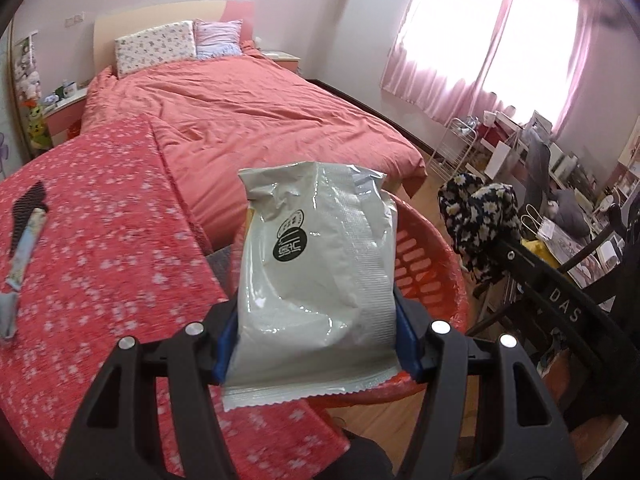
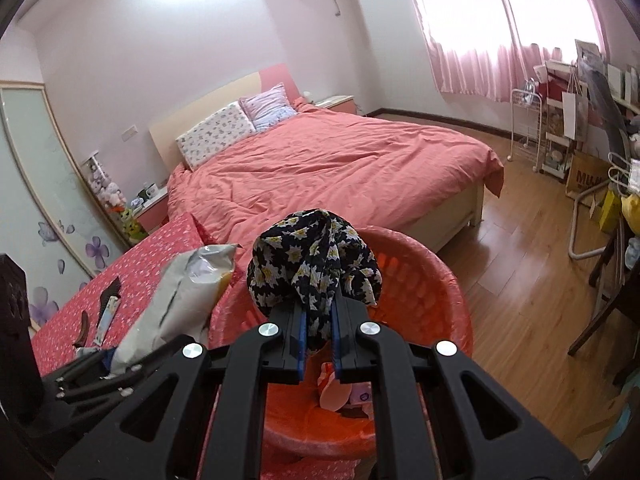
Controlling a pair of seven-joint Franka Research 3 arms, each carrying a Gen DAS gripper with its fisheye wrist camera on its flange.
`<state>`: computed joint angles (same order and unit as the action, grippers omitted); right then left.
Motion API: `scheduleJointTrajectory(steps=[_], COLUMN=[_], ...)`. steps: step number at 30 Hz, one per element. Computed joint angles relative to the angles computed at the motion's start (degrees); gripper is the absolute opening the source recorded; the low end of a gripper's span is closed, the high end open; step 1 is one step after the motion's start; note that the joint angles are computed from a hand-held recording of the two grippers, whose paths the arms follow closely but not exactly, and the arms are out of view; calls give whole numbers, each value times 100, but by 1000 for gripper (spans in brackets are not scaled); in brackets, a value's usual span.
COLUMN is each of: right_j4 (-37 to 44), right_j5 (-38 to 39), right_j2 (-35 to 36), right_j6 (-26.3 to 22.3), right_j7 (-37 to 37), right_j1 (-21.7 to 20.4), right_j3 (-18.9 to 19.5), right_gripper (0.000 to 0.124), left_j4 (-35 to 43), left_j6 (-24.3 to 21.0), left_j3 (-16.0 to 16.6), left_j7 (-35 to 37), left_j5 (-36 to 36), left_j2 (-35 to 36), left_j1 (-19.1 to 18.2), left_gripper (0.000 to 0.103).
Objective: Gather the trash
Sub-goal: 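Carry packet and floral cloth to the orange basket and release them inside, then move both tools back to the remaining items on the bed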
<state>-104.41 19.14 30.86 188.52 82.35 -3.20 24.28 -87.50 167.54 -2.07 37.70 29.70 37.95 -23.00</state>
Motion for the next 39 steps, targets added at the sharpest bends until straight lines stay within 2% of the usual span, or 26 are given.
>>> scheduleJointTrajectory(steps=[5,7,9,15,18,22,30,34,39], right_j4=[263,368,378,478,397,286,346,278,235], right_j5=[85,141,240,496,609,656,583,460,276], right_j2=[198,278,288,302,203,61,-1,-88,-139], right_j6=[-175,-274,-317,-531,-504,-414,-417,-321,-288], right_j7=[-16,-60,-90,-251,-295,-286,-212,-130,-101], right_j1=[-39,-58,-32,240,417,649,1028,1403,1731], right_j3=[-7,19,6,-261,-443,-694,-1085,-1395,-1543], right_gripper=[10,12,19,36,37,42,43,43,44], left_j4=[610,852,1025,956,836,501,-421,-1092,-1946], left_j6=[-246,-382,-516,-591,-543,-391,-162,-96,-73], left_j3=[-322,-445,-427,-410,-376,-185,296,734,1140], left_j7=[480,693,787,883,862,685,-14,-666,-1648], left_j5=[-303,-480,-583,-788,-841,-730,-184,443,1303], left_j2=[486,676,815,879,824,596,-76,-572,-1239], left_j1=[202,272,249,302,324,258,111,-63,-61], left_gripper=[61,66,72,80,80,80,81,81,81])
